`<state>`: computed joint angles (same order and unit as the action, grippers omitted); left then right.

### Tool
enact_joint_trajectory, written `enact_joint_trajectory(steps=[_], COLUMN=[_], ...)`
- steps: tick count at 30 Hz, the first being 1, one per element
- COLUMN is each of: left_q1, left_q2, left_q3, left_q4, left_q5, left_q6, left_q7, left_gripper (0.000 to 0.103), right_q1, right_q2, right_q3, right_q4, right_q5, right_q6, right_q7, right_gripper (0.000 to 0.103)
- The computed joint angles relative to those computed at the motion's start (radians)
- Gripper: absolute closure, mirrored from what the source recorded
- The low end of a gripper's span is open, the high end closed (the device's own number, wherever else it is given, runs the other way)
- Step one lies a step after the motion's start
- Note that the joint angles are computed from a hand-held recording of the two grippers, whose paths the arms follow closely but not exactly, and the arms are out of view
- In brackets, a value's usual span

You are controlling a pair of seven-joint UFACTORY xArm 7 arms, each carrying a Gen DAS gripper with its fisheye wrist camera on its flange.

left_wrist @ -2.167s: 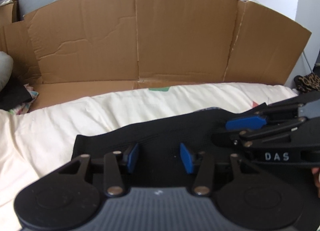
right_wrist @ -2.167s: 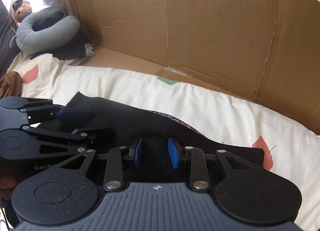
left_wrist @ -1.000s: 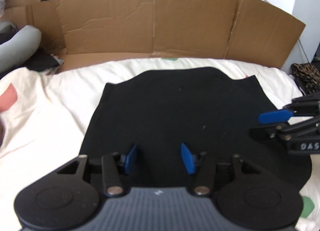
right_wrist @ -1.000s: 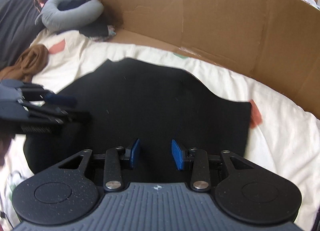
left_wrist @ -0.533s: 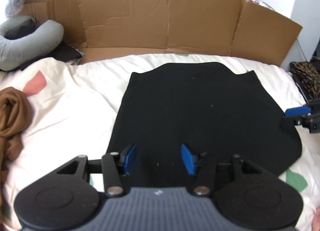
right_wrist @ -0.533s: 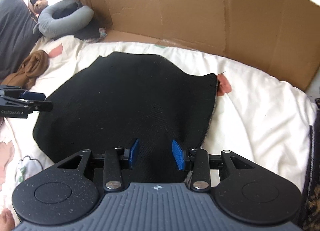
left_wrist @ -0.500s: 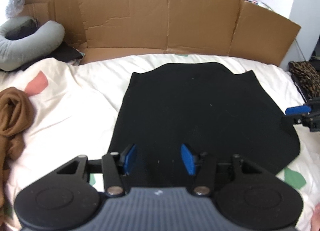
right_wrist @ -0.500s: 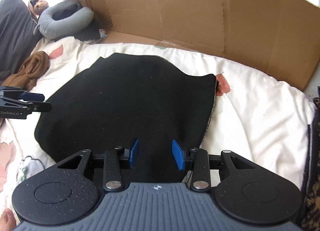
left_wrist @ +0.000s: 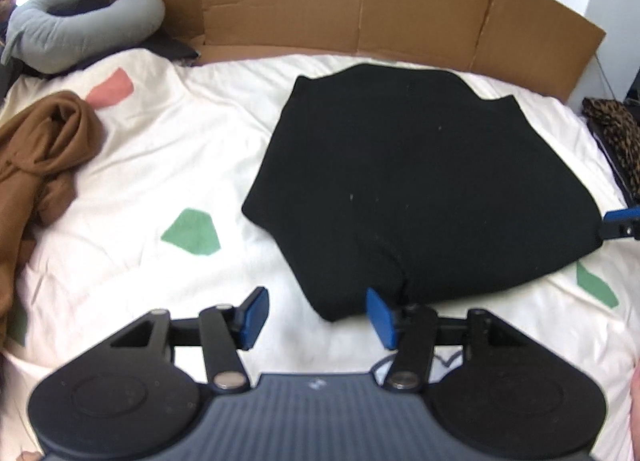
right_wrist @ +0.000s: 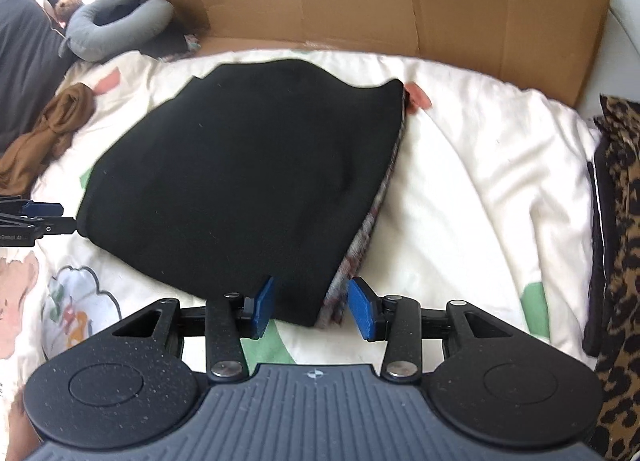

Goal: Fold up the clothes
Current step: 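Pinch the folded pants edge with the right gripper while the left gripper pinches its edge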

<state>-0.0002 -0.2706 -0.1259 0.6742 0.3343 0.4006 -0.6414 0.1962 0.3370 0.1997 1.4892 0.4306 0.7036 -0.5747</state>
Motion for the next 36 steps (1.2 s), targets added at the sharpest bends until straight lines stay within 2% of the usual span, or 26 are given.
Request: enact_joint_trajectory(steps=[3,9,12,13,14,15,16,17,20,25,30,34,36], left_q1=[-0.031,-0.058,-0.065,-0.061,-0.054,-0.047,-0.042,-0.04,-0.017,0.016,0.014,0.035,0.036], left_q2=[0.033,0.07,0.074,0.073,0.071,0.069,0.065,0.059,0.029,-0.016,-0.003,-0.02,-0.053], left_q3=[0.038,0.068,0.075,0.071,0.065,0.06,0.058,0.057,0.042,0.025,0.024,0.01,0.028], left_q4=[0.001,0.004,-0.005,-0.009,-0.011,-0.012,-0.016,-0.02,-0.02,-0.017,-0.015,-0.019,-0.042], left_q5=[-0.075,-0.168,-0.208,-0.208,-0.199,-0.189,-0.184,-0.18,-0.133,-0.064,-0.061,-0.022,-0.043], left_q6=[-0.029,-0.062,-0.084,-0.091,-0.094,-0.096,-0.098,-0.098,-0.079,-0.045,-0.016,0.069,0.062], left_q7=[0.068,0.2,0.25,0.254,0.25,0.246,0.245,0.249,0.243,0.239,0.26,0.185,0.16], left_gripper=[0.047,0.058,0.068,0.074,0.085,0.091,0.093,0.096,0.098,0.099,0.099,0.102,0.101], right_q1=[-0.002,-0.003,0.001,0.003,-0.001,-0.005,-0.009,-0.012,-0.019,-0.023,-0.022,-0.01,-0.01], right_q2=[0.002,0.018,0.035,0.041,0.047,0.053,0.055,0.056,0.058,0.052,0.057,0.067,0.057], right_q3=[0.002,0.004,-0.003,-0.005,-0.005,-0.005,-0.002,0.001,0.003,0.0,-0.004,-0.02,-0.025], right_q4=[-0.008,-0.004,0.01,0.016,0.024,0.031,0.033,0.036,0.043,0.052,0.062,0.081,0.076], right_q5=[0.0,0.001,-0.012,-0.02,-0.017,-0.013,-0.01,-0.006,0.002,0.002,-0.004,-0.044,-0.059], right_q6=[0.005,0.014,0.02,0.025,0.037,0.048,0.053,0.058,0.068,0.068,0.075,0.113,0.113], right_q7=[-0.014,-0.032,-0.012,-0.003,0.007,0.016,0.012,0.009,0.0,-0.008,-0.001,0.049,0.063], right_gripper=[0.055,0.055,0.055,0.055,0.056,0.059,0.077,0.086,0.094,0.097,0.097,0.093,0.085])
